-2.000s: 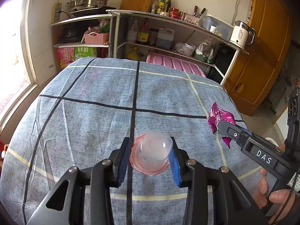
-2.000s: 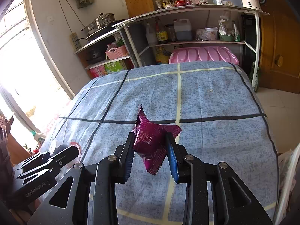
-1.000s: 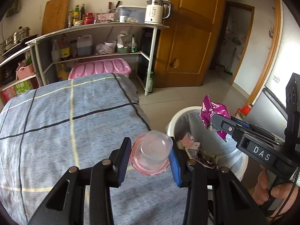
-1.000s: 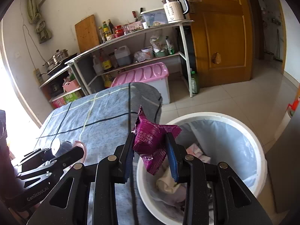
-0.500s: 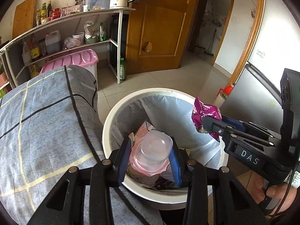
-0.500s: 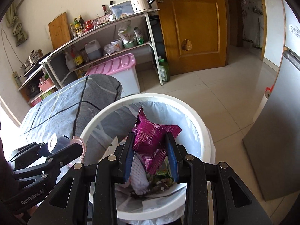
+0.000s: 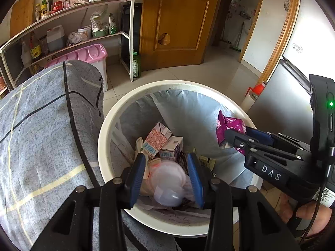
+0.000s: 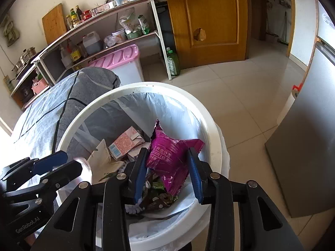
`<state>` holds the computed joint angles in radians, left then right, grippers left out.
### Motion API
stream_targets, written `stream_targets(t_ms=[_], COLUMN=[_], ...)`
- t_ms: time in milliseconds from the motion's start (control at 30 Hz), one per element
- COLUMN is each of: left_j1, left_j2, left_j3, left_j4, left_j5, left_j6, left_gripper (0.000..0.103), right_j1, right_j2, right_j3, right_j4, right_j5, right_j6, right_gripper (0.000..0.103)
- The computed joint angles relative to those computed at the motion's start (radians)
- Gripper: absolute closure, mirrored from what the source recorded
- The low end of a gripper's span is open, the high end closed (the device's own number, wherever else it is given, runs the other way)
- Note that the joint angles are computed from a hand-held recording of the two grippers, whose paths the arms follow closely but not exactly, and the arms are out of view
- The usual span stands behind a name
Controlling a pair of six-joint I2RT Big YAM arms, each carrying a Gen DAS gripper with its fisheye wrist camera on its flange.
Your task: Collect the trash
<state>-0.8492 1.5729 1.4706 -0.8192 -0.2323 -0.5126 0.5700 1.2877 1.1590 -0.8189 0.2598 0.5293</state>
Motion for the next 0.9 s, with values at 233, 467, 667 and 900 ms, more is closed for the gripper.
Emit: stream_targets(t_ms=[233,467,667,900], left_j1=[0.000,-0.002,-0.033,-0.079], left_j2=[-0.002,-0.030,-0.073,-0.152], left_j3=[-0.004,-0.026,-0.061,-0.137], left_j4=[-0.002,0.007,0.017,0.049], left_j5=[-0.011,-0.039,-0.135,-0.257], left_j6=[-0.003,-0.013,-0.005,-0.035], left_gripper=[0.045,0.042,0.040,0.040], right_j1=[0.011,0.027,0.082,0.166], right_j2=[0.001,-0.031,-0.085,-0.163], right_j3=[-0.001,-0.015,-0.046,-0.095], right_j4=[0.010,0.021,0.041,0.050], right_j5=[0.016,0.043,0.119,0.228], right_j6=[-0.009,0.019,0.055,0.127], right_gripper=[0.047,0.046,0.046,0.046])
